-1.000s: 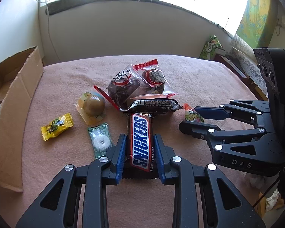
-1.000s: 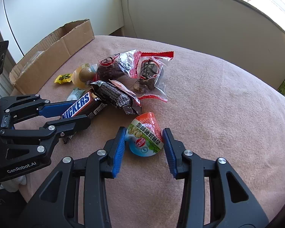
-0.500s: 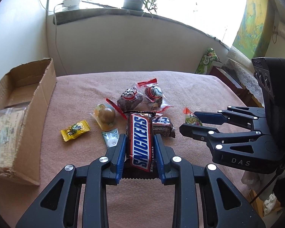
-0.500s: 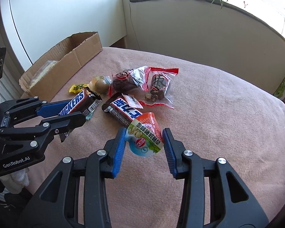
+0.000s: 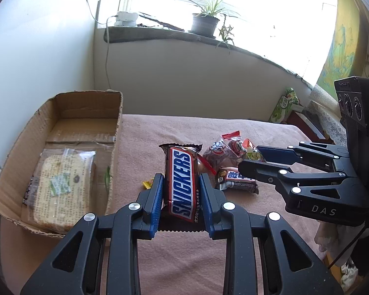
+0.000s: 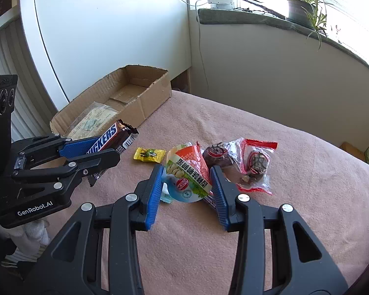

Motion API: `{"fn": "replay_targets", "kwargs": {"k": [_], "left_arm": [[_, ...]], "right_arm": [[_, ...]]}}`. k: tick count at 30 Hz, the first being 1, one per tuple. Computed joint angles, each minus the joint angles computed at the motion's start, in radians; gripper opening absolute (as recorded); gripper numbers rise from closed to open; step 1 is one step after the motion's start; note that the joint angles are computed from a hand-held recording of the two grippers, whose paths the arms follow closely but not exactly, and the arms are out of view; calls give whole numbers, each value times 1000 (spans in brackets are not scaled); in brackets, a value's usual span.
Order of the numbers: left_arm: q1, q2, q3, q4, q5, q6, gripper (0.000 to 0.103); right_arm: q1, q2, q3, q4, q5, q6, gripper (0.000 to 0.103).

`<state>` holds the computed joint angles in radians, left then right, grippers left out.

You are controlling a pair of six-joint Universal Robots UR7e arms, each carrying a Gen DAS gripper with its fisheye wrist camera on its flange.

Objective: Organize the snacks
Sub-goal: 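Grasp the Snickers bar with the left tool while the right tool grasps the jelly cup, then lower the Snickers bar and jelly cup into the box with both tools and release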

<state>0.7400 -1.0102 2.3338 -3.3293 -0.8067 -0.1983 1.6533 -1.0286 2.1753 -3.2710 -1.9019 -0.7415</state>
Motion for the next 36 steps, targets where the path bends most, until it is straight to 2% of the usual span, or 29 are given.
{"fn": "replay_targets", "kwargs": {"k": [15,36], "left_arm": [[60,-98,30,-26,79,19,27],[145,-193,56,-28,131,22,27]], "right_arm": [[83,133,-126,54,38,25,41],[162,314,-275,139,43,65,41]]}}
